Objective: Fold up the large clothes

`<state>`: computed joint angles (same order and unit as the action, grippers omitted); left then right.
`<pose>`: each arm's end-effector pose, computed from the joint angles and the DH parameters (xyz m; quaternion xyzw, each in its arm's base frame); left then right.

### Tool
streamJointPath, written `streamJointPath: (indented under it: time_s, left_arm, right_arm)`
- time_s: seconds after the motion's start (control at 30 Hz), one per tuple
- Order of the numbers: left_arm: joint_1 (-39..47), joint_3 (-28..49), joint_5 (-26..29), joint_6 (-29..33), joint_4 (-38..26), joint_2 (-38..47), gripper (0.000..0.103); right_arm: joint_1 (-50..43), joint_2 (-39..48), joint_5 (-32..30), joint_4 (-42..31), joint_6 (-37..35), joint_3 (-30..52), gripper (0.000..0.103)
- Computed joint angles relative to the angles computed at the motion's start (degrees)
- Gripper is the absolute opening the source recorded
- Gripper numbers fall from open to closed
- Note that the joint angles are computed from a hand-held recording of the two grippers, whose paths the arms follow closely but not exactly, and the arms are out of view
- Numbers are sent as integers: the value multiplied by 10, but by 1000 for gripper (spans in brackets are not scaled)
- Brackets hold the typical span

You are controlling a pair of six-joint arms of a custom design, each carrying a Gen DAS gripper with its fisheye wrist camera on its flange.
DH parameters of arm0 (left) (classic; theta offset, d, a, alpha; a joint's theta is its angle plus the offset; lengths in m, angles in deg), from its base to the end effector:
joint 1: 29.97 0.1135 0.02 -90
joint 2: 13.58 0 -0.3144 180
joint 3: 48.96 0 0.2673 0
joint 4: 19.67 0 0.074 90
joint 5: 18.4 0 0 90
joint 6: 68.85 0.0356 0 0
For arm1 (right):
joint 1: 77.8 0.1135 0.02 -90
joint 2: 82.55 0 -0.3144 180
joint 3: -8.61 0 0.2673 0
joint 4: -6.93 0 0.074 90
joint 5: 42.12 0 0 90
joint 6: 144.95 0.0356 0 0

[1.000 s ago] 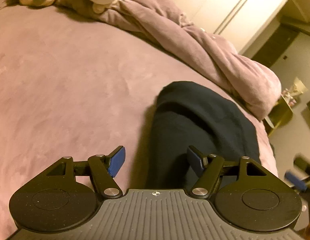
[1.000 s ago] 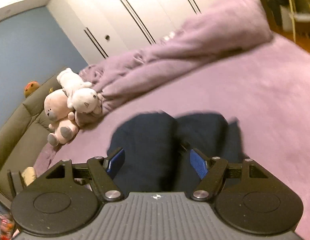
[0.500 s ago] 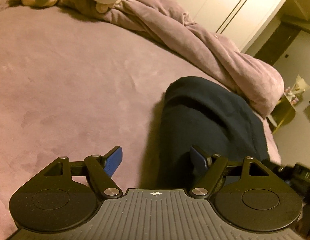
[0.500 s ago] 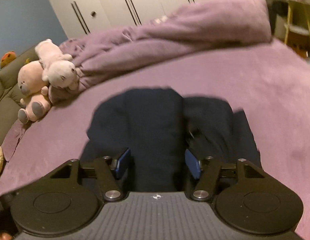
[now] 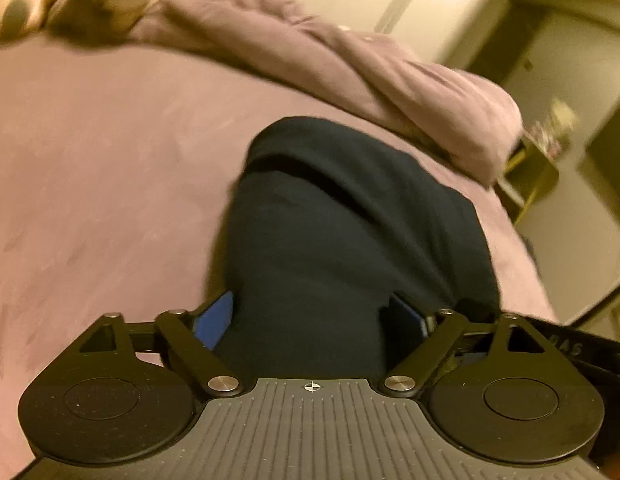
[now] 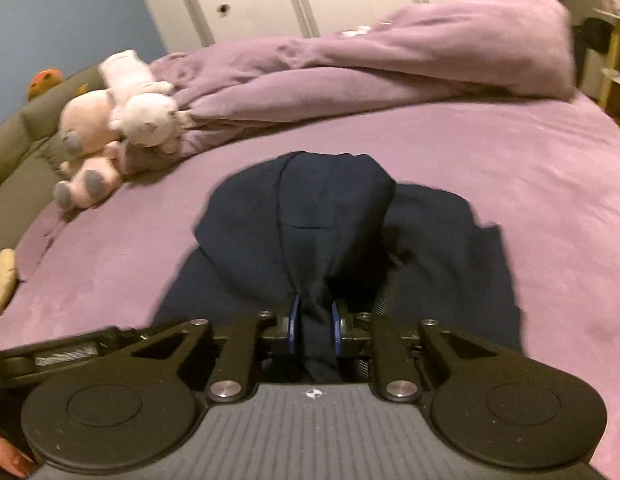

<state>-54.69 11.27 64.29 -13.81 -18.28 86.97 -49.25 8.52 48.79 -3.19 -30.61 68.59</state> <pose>0.3347 -0.1491 0.1809 -0.1077 0.8944 -0.1642 0.4018 0.2965 0.1607 0.2176 -0.0302 0.9102 0.1775 0.3730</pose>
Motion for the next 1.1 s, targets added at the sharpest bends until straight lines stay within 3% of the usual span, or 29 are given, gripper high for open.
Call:
streamJointPath:
  time_s: [0.13,0.23,0.37,0.43,0.47,0.53,0.63,0.7,0.77,0.87,0.93,1.0,1.1]
  left_arm:
    - [-37,15,-71,13,11,33,98]
    - [-13,-12,-34,-35,47,25,98]
    - [12,-31,0,-88,52,5,95]
    - [17,-35,4,-102,41,-6,91]
    - [21,-38,6,-105,35,-12,91]
    - [23,-36,-15,-113,16,-19,92]
    - [18,-21,-57,-97,14,-2,97]
    - [9,-4,-53,-101,36,24,97]
    - [-8,21,-62,-91,53,56,97]
    - [-35,70,-115,-57,40,111,102]
    - [-48,70,-148,-45,79,138,103]
    - [-60,50,-184,-23,161,168,103]
    - [-48,38,-158,-35,176,164,103]
  right_arm:
    - [-30,-20,-31,74,35,-74,23]
    - [-26,-60,14,62,85,-80,24]
    - [-5,-63,50,122,122,-65,28]
    - [20,-25,86,142,143,-27,43]
    - [32,2,101,156,140,-7,45]
    - [48,50,133,174,112,22,45]
    - [82,136,270,197,16,53,45]
    - [79,170,322,187,35,47,45]
    - [61,176,323,231,68,7,46]
    - [45,181,317,293,62,-30,51]
    - [39,196,315,319,59,-38,55]
    - [34,221,306,348,65,-36,57]
    - [15,225,264,339,84,-31,62]
